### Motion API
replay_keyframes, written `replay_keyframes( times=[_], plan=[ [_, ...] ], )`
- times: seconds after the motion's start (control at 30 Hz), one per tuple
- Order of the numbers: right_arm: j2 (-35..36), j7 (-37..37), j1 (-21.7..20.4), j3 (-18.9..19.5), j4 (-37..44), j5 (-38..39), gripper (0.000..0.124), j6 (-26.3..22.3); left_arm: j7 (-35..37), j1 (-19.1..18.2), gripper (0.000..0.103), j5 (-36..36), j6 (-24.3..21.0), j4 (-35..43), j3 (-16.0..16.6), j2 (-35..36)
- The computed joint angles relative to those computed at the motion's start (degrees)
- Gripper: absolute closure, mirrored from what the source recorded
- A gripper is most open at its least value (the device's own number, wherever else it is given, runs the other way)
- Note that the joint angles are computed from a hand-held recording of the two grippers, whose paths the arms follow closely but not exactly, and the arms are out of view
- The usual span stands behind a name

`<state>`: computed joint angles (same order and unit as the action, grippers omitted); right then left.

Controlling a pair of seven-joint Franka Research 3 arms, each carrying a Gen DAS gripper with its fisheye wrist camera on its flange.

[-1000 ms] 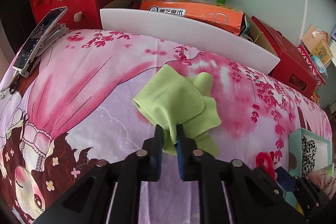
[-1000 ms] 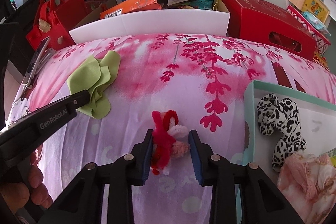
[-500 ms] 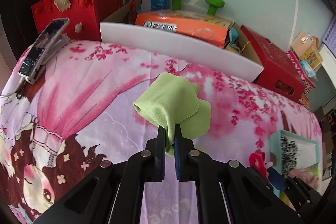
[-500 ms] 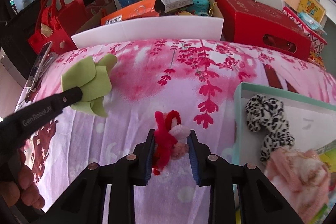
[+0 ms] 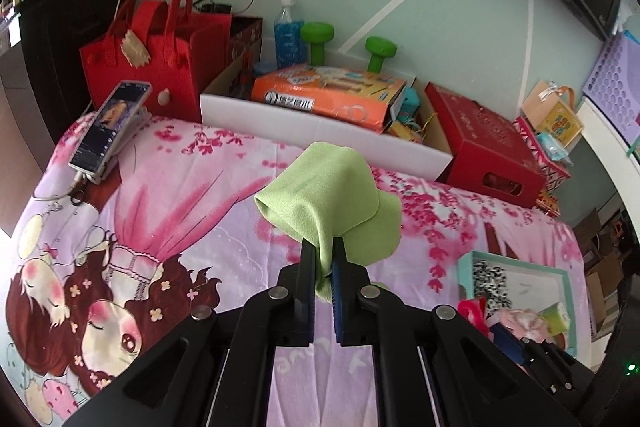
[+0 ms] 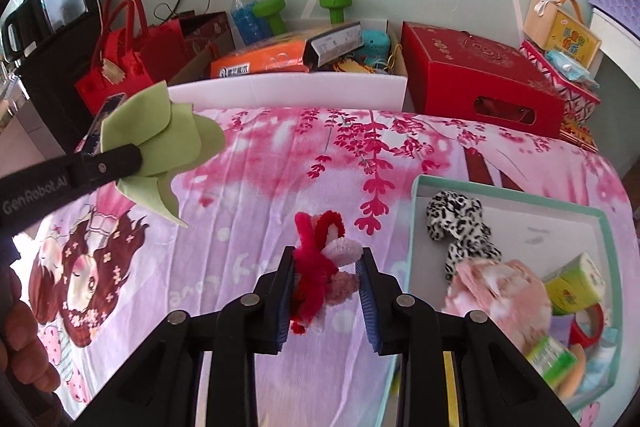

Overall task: Organize soft objects
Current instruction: 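Lift and carry the green cloth and red plush toy over the white tray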

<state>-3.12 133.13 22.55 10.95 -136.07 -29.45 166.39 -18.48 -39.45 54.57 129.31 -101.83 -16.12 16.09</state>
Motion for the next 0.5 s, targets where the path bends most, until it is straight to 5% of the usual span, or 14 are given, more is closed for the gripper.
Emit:
replay_keyframes(
  times=[0.5],
  plan=[
    [-12.6,-1.2,-4.4,5.2,-11.3,6.2,0.093,-1.1,-3.4,-4.2,0.097,2.8,-4.6,1.0,-2.6,-1.5]
  ],
)
